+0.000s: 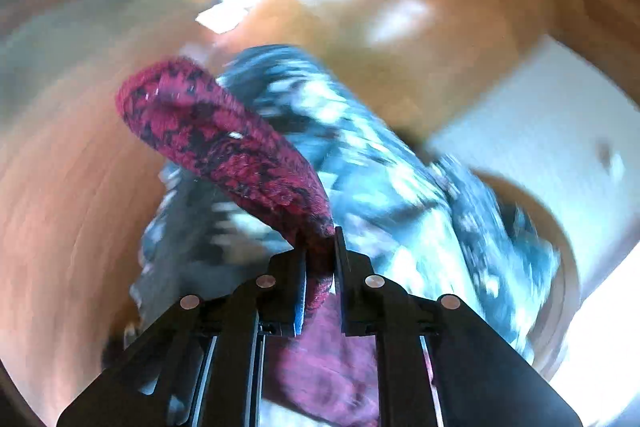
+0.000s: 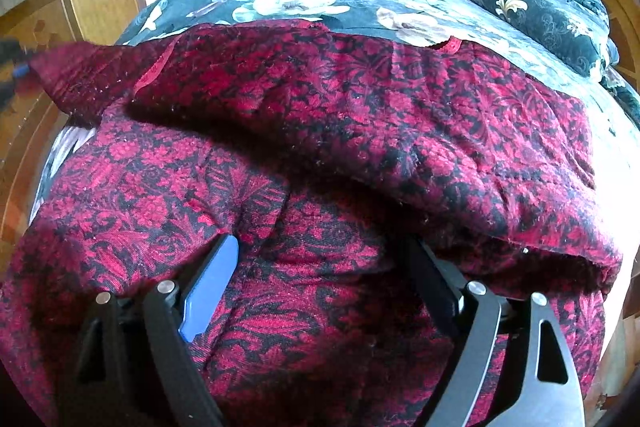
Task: Fold small clothes
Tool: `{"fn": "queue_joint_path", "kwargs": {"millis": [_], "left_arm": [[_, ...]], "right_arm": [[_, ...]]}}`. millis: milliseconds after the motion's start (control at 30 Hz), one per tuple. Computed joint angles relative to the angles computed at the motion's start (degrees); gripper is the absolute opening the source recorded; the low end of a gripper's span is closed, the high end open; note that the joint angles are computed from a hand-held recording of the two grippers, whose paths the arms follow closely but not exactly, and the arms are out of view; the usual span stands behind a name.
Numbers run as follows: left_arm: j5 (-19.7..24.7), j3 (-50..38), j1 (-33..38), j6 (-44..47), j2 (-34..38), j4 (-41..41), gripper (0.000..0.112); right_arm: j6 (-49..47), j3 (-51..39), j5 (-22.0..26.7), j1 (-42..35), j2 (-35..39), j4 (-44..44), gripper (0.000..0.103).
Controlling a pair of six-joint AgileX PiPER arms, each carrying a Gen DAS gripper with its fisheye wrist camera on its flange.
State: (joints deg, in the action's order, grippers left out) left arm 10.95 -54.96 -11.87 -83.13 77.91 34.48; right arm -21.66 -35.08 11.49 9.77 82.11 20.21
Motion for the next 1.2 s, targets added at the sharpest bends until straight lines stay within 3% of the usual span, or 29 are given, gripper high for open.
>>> {"fn": "queue_joint_path", "kwargs": {"millis": [67, 167, 267, 400, 500, 567, 700, 800, 900, 1000, 1100, 1167, 1200], "left_arm": [[6.82, -6.81, -9.58, -3.04, 2.32, 7.97, 0.011], [13.77, -15.84, -20.98, 1.08, 8.94, 9.52, 0.011], [18.91, -25.32, -29.33, 9.00, 18.52, 4.50, 0.011], [27.87, -39.47, -35.84, 21.15, 33.68, -5.71, 0.013], [29.84, -43.60, -37.43, 24.99, 40.05, -10.55, 0.021], [29.98, -42.68, -38.54, 23.44, 39.88, -9.97, 0.025], [24.69, -34.25, -38.96, 20.40, 34.12, -9.46, 0.057], [25.38, -32.02, -39.94, 18.28, 30.87, -8.51, 0.060], [24.89, -26.99, -40.48, 14.93, 26.58, -7.18, 0.060], [24.19, -19.69, -41.05, 8.34, 21.60, -2.66, 0.060], [24.33, -13.05, -40.85, 2.34, 16.93, 0.42, 0.060], [23.91, -8.80, -39.96, -1.39, 14.00, 2.07, 0.060], [23.99, -7.88, -39.55, -2.05, 13.23, 2.32, 0.060]], "right_arm": [[-3.38, 0.08, 0.29, -0.62, -0.19, 3.29, 0.085], [-13.33, -0.17, 2.87, -3.14, -1.21, 13.08, 0.083], [-21.37, -0.69, 8.12, -7.59, -3.38, 21.55, 0.078], [-30.51, -1.15, 19.81, -19.43, -7.48, 31.67, 0.078], [-32.92, -2.77, 27.42, -27.51, -9.00, 33.55, 0.078], [-34.09, -4.04, 32.36, -31.94, -9.05, 34.91, 0.078], [-34.76, -8.08, 42.41, -37.44, -6.06, 38.57, 0.079], [-31.96, -11.87, 46.18, -36.93, -1.75, 41.40, 0.079], [-27.27, -16.80, 46.52, -33.47, 3.92, 43.26, 0.079], [-18.04, -21.65, 41.03, -28.16, 8.74, 39.61, 0.075], [-9.90, -26.91, 38.37, -23.79, 13.87, 34.38, 0.052], [-6.26, -29.22, 37.37, -21.66, 15.23, 30.47, 0.025], [-5.42, -29.73, 36.38, -20.54, 13.85, 28.46, 0.018]]}}
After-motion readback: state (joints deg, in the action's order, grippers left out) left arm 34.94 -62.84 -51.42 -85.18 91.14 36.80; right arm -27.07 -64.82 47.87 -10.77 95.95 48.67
